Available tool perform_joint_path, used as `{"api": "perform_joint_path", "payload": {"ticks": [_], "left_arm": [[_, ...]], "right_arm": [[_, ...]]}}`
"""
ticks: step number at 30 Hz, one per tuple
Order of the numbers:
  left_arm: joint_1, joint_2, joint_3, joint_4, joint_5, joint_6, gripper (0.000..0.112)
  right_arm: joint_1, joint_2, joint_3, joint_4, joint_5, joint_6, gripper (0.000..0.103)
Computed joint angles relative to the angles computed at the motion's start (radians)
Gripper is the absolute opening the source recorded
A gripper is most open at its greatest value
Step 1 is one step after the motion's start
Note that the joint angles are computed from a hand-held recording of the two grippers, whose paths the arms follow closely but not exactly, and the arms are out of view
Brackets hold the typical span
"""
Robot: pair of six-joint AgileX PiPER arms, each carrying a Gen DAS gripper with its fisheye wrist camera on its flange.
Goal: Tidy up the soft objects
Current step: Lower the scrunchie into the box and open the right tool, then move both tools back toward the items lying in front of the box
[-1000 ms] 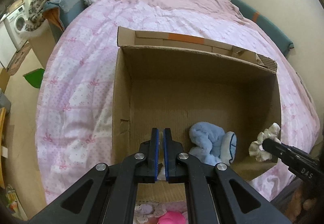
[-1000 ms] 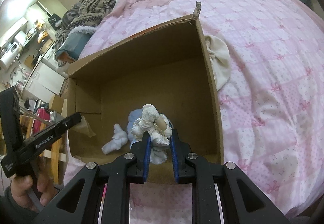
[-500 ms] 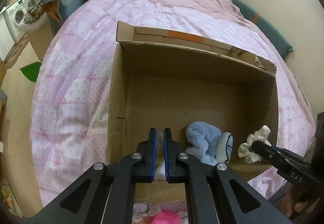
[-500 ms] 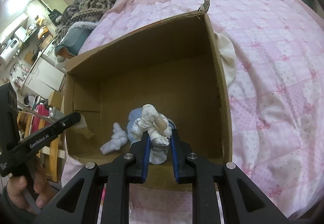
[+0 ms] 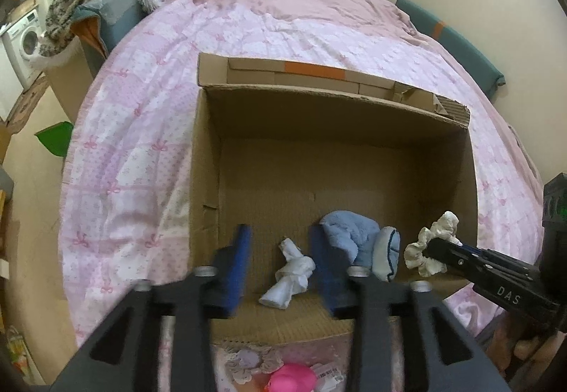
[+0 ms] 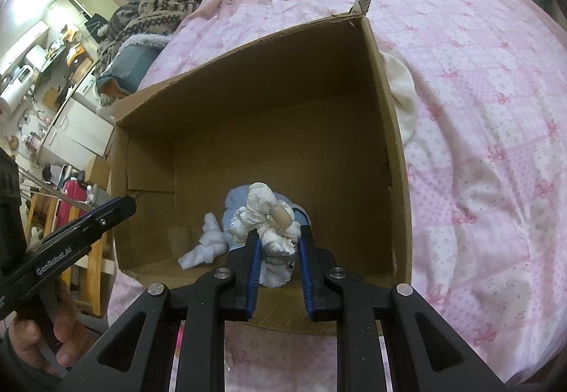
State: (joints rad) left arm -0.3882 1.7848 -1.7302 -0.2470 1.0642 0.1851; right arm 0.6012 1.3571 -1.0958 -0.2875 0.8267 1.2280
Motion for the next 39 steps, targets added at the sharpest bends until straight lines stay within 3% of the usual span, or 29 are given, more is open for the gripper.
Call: {"api": "perform_joint_path", "payload": {"ticks": [2,9,10,11,12,16,39], "left_arm": [[0.003,-0.03,0.034,-0.001,-0.034,-0.006,0.07],[-0.004,-0.057,0.053,0.007,-0.042,0.0,0.07],[-0.003,-0.06,0.054,0.01,-0.042,-0.005,0.07],[-0.001,-0.062,0.054,0.012,-0.04,-0.008,0.07],[0.001,-0.064,0.053,0.012,-0.038,-0.01,0.07],[0.011,-0.077,0.051,0.014,-0.032,-0.013,0.07],[0.127,-0.263,0.256,0.046,-0.032,0.044,0.07]], "right_arm": [[0.003,0.001,-0.001,-0.005,-0.002,0.002,0.022],[0.008,-0.038,0.03,-0.038,-0.018,0.056,0.036],[0.009,-0.043,0.033,-0.043,-0.017,0.068,0.041],[0.014,-0.049,0.036,-0.057,-0.013,0.091,0.062],[0.024,-0.055,0.039,-0.085,-0.007,0.126,0.075],[0.065,-0.084,0.041,-0.18,0.019,0.219,0.076],[0.181,-0.091,0.026,-0.165,0.088,0.312,0.076]]}}
